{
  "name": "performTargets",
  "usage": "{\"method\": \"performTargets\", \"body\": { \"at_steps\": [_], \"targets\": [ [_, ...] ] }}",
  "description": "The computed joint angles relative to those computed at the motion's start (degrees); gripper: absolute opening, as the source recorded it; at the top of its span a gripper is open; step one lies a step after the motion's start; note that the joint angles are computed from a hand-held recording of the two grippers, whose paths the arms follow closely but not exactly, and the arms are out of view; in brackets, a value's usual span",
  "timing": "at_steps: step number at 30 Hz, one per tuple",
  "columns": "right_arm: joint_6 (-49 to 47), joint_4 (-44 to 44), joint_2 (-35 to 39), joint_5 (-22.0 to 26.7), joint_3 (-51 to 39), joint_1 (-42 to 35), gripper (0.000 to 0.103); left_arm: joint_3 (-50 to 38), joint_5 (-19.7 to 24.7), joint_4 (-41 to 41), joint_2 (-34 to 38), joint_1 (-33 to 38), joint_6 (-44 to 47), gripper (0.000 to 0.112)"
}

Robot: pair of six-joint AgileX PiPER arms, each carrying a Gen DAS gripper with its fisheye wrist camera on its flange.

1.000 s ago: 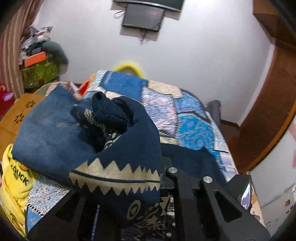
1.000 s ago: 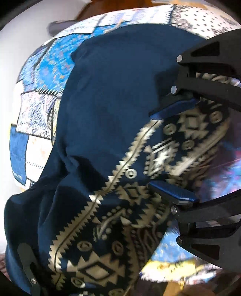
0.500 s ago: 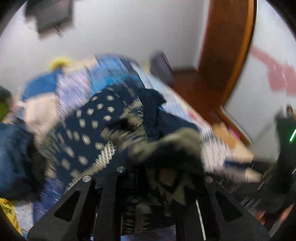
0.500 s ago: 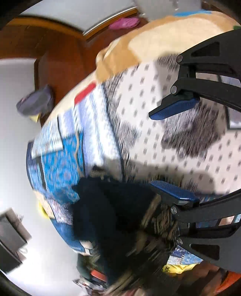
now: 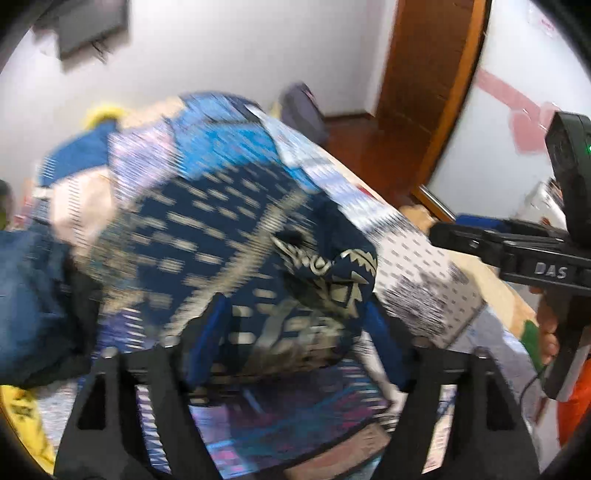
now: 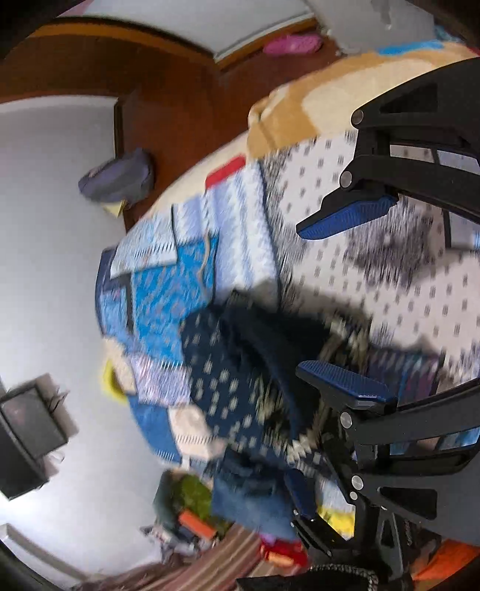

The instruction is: Fold large clothes

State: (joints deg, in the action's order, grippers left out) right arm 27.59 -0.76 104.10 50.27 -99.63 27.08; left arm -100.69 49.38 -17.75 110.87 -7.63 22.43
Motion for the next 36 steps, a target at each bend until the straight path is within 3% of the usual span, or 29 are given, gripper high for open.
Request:
{"method": "performTargets", "body": {
  "at_steps": [2, 6, 9, 14, 17, 20, 24, 29, 36],
  "targets": [
    [-1.6, 1.8, 2.3, 0.3, -3.9, 1.0, 0.064, 1.2, -1.9, 2.3, -1.7, 1.8, -1.8, 0.088],
    [-3.1, 2.9, 7.8, 1.3, -11.9, 3.2, 0.065, -2.3, -0.5, 4.3, 0.7, 5.3, -4.0, 0.088],
    [-5.3, 4.6, 13.3, 4.4, -19.1, 4.4, 0.065, -5.4, 1.9, 3.8, 4.3, 7.3, -4.6, 0.088],
    [-4.4, 0.6, 21.6, 11.2, -26.9, 5.5, 0.065, -2.6, 1.2, 2.9, 7.2, 7.6, -3.8, 0.091],
    [-2.4, -1.6, 20.4, 10.6, -20.9, 4.1, 0.065, 0.2, -0.2, -0.3, 6.9, 8.6, -1.5, 0.092],
    [-5.0, 2.2, 16.1, 5.4, -11.2, 1.3, 0.066, 3.5, -2.6, -0.5, 5.7, 8.5, -0.3, 0.096],
    [-0.6, -3.7, 9.8, 1.8, -0.7, 1.1, 0.067, 9.0, -7.1, 1.8, 3.4, 7.5, -0.2, 0.096],
    [0.8, -4.8, 6.0, 3.7, 2.0, 1.3, 0.067, 11.5, -6.9, 4.7, 1.3, 7.3, -2.1, 0.096],
    [0.1, -6.6, 2.2, 2.5, 1.1, 3.0, 0.069, 13.9, -10.8, 14.0, -3.7, 6.5, -8.7, 0.096]
  ]
}}
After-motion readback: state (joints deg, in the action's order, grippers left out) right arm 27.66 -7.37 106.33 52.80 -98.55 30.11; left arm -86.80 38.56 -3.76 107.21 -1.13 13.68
